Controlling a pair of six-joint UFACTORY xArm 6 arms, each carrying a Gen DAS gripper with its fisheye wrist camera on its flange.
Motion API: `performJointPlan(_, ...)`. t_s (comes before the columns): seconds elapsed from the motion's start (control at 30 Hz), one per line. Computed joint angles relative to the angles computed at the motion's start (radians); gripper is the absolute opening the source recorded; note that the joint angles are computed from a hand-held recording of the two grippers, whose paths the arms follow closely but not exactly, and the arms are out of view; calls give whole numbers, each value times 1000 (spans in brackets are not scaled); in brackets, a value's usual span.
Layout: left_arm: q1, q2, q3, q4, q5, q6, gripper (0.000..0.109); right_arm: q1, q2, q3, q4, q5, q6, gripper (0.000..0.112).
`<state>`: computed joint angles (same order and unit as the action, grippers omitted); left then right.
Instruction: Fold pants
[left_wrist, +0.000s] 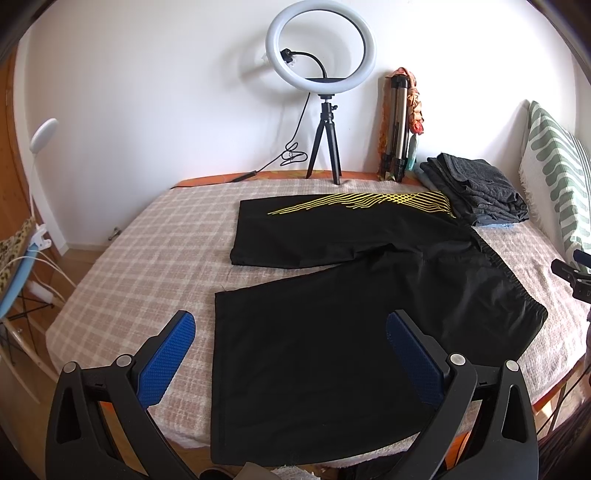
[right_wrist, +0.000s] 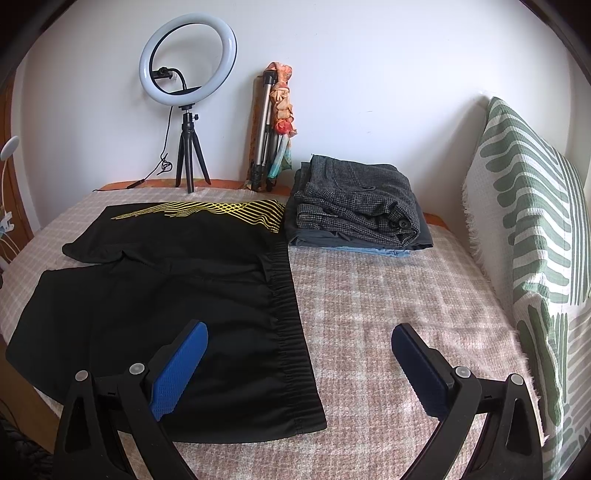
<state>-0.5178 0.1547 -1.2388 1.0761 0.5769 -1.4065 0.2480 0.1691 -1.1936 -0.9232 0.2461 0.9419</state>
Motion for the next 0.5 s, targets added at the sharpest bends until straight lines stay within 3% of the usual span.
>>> performJointPlan(0.5,1,2,0,4,-2,0,103,1,1,-1,6,1,-7,101)
